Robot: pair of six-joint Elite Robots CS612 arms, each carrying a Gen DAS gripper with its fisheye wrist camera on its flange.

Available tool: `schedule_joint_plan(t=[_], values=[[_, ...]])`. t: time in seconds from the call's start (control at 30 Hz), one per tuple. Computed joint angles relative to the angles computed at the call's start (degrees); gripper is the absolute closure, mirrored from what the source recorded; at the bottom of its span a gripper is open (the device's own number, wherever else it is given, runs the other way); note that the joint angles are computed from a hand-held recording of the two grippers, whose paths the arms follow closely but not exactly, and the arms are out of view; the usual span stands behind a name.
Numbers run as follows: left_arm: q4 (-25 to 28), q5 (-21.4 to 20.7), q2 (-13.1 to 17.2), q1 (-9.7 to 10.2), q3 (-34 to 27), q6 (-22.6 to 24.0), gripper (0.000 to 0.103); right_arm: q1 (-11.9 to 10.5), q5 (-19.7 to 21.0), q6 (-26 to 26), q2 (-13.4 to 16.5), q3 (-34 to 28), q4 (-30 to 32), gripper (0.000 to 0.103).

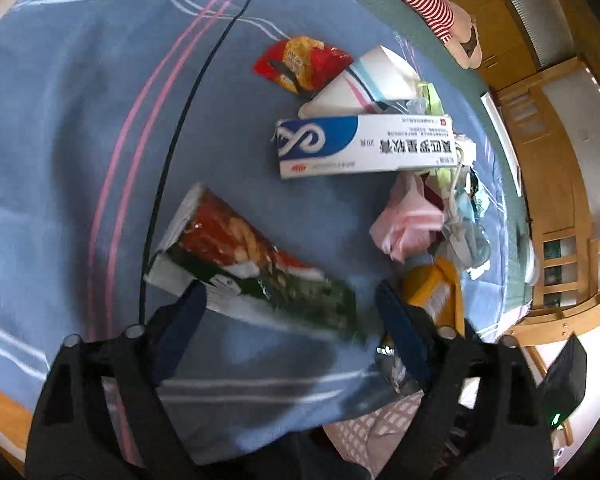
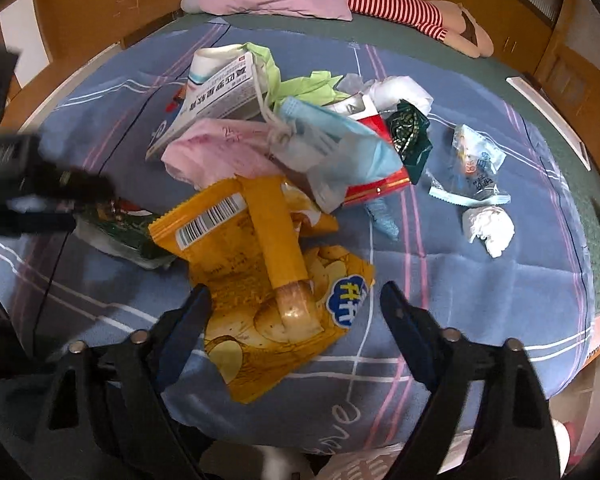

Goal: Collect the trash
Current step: 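Grasp the yellow chip bag with the right tool while the left tool grasps the green-red wrapper, then carry both wrappers over the wastebasket and open both tools to drop them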

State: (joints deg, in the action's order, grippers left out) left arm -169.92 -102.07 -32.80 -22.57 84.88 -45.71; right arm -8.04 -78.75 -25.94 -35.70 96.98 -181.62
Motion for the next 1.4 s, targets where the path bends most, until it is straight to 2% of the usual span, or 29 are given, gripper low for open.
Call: schedule_joint_plan(t=[0.03,0.07,0.1,0.13,0.23,0.27,0.4,0.47,0.53,0.6,0.67,0.77,0.93,1.07,1.2,1.3,1.4], values=[[0.76,0.28,0.12,-0.08,-0.21,0.07,0.049,0.06,-0.34,-0.04,0.12,0.03,-0.42,0.053],[1.11,-0.38,0.24,-0.05,-0.33,-0.08,0.066,-0.08,-0.16,-0.08,0.04,0.33,-0.91,0.064],[1.41,-2.15,0.55,0.13,-0.62,-0.22,0.075,-0.57,1.07,0.12,-0.27,0.80,-0.74,0.069],[1.29,-3.94,0.73,0.39,-0.59,-0.43,0.089,-0.94,2.30,0.66,-0.43,0.90,-0.25,0.070],[-1.96,-4.77,1.04,0.84,0.24,-3.38,0.091,-2.09,5.18,1.99,-1.24,2.10,-0.57,0.071],[-3.60,-3.70,0.73,0.84,1.12,-4.38,0.094,-2.51,5.93,2.15,-1.59,2.80,-1.46,0.071],[-9.26,0.93,-0.47,0.33,3.70,-5.28,0.095,-4.53,9.88,3.19,-2.87,5.09,-4.41,0.071],[-13.66,6.59,-2.08,-0.59,6.51,-6.10,0.095,-5.61,11.48,4.02,-3.77,6.49,-6.06,0.071],[-14.63,13.80,-4.71,-2.23,9.41,-5.94,0.095,-7.18,13.60,4.90,-5.04,8.45,-8.80,0.071],[-16.41,21.28,-7.47,-4.82,12.21,-3.49,0.095,-8.82,14.93,5.25,-6.35,10.25,-11.41,0.071],[-19.16,24.21,-9.31,-7.07,14.01,-0.14,0.095,-10.37,16.34,5.37,-7.46,11.71,-12.79,0.071],[-23.54,23.49,-11.30,-10.23,15.99,4.81,0.095,-13.41,18.04,5.26,-9.57,14.38,-14.96,0.071],[-26.65,20.40,-12.28,-14.35,16.83,9.56,0.095,-18.49,19.67,5.14,-12.04,18.84,-20.29,0.071],[-22.74,18.10,-11.79,-17.50,15.89,14.05,0.095,-21.85,19.10,5.29,-12.83,21.36,-22.47,0.071],[-16.58,13.99,-10.09,-19.27,13.40,21.12,0.095,-24.01,18.65,7.77,-12.23,21.11,-19.56,0.071],[-13.91,11.77,-9.45,-20.20,12.22,27.15,0.095,-24.68,18.86,9.25,-11.81,20.42,-16.93,0.071],[-11.85,10.97,-9.05,-20.73,11.39,31.16,0.095,-24.42,17.71,8.94,-11.25,20.15,-15.89,0.071]])
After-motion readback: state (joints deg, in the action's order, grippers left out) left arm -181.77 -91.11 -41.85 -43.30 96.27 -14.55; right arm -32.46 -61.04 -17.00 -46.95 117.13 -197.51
